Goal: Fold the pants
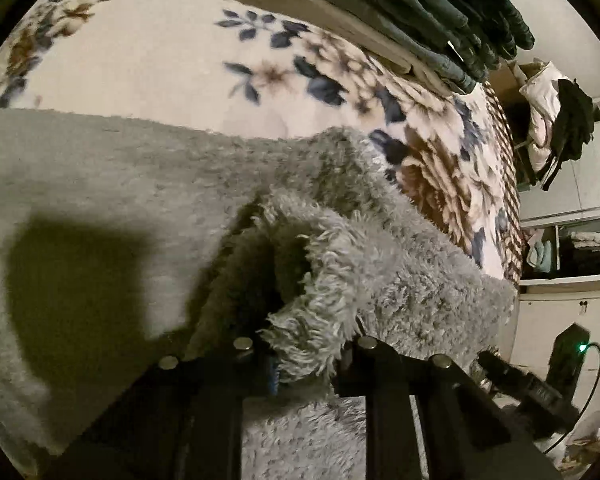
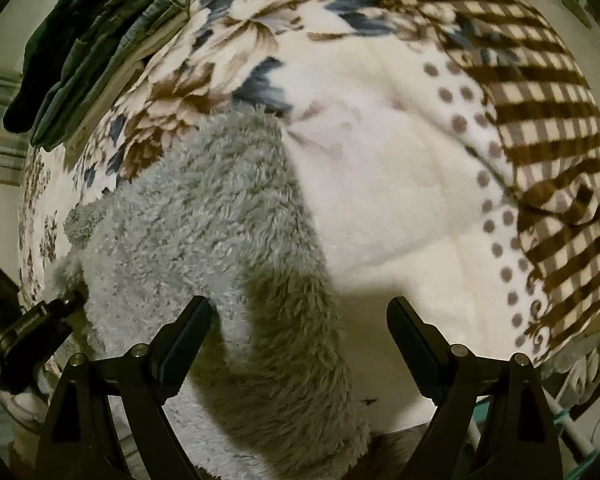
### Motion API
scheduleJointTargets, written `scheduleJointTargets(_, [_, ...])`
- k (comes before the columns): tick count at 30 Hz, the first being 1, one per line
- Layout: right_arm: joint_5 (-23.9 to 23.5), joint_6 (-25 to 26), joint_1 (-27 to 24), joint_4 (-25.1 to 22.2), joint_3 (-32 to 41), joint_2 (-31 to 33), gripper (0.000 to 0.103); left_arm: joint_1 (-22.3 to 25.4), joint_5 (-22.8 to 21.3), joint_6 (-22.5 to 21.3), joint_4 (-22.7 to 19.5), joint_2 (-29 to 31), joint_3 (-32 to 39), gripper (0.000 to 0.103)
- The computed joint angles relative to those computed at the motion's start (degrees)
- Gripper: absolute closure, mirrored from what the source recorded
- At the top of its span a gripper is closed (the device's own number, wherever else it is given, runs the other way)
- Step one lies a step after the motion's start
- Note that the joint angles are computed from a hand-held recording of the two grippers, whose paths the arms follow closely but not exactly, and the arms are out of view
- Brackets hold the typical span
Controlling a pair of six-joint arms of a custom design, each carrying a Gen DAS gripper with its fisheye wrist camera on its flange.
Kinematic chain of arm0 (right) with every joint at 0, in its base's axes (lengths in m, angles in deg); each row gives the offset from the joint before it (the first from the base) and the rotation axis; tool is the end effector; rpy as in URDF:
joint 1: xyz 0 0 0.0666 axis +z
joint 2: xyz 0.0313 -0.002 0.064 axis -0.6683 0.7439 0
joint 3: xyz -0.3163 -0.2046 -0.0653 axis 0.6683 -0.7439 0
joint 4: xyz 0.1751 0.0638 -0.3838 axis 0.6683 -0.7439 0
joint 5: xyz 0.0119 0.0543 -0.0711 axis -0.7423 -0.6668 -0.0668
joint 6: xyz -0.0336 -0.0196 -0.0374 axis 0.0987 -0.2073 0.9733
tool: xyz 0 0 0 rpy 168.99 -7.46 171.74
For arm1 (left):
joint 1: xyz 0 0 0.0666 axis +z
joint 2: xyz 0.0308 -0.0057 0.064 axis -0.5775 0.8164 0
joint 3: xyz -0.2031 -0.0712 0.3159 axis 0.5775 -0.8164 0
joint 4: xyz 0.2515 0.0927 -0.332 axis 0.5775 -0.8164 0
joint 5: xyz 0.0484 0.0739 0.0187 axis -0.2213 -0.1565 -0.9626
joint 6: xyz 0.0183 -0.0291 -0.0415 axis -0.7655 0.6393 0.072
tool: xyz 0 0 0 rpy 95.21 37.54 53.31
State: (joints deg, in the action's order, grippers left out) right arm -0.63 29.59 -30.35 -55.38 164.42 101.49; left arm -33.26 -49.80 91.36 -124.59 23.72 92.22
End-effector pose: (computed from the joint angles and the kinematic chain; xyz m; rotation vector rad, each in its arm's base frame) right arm 0.4625 0.1029 0.3809 0.2302 2.9809 0.4206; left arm 0.3966 -0.0015 0.5211 -0.5362 2.7825 -0.6970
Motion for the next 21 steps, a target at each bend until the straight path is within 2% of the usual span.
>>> scheduleJointTargets(4, [5.2, -0.04, 2.65, -2.59, 2.98, 1.72, 0.012, -0.18, 0.01, 1.13, -2.69, 0.35, 1.0, 0.08])
scheduleJointTargets(5, [7.11, -0.09, 3.59, -3.3, 3.81, 2.1, 0.008, -0.53, -1.39, 1.46, -3.77, 0.49, 1.97, 0.069])
scheduleJointTargets(6, [8.87, 0.05, 4.43, -3.5, 4.35, 2.18, 0.001, -0.77, -2.16, 1.79, -3.78, 0.3, 2.5, 0.064])
scheduleJointTargets(7, [10.51, 0.25, 5.28, -3.36, 4.74, 2.09, 0.0, -0.89, -2.58, 2.22, -3.34, -0.28, 2.8, 0.06])
scheduleJointTargets(9, [13.88, 0.44, 7.15, -3.17, 5.59, 1.87, 0.0, -1.03, -4.65, 3.17, -3.02, -2.01, 3.66, 0.017])
scheduleJointTargets(10, [15.02, 0.43, 8.2, -3.04, 6.0, 1.73, 0.0, -0.58, -4.51, 3.84, -3.17, -2.99, 3.72, 0.014])
scheduleJointTargets(13, [15.05, -0.18, 10.36, -3.03, 6.96, 1.7, 0.0, 1.99, -3.96, 7.06, -3.86, -6.5, 2.7, 0.014])
scheduleJointTargets(16, [14.02, -0.52, 12.68, -3.38, 8.15, 2.23, 0.0, 8.0, -2.68, 12.19, -4.33, -12.22, -0.91, 0.014])
scheduleJointTargets(17, [13.67, -0.35, 13.47, -3.47, 8.47, 2.36, 0.0, 11.85, -1.51, 14.25, -4.36, -14.89, -3.28, 0.014])
scheduleJointTargets(19, [13.28, -0.13, 15.09, -3.96, 9.22, 2.85, 0.0, 17.48, -0.86, 16.3, -4.67, -17.93, -6.74, 0.014])
scheduleJointTargets(21, [12.74, -0.22, 16.28, -4.09, 9.74, 3.31, 0.0, 25.11, 0.91, 17.89, -4.69, -20.53, -11.27, 0.014])
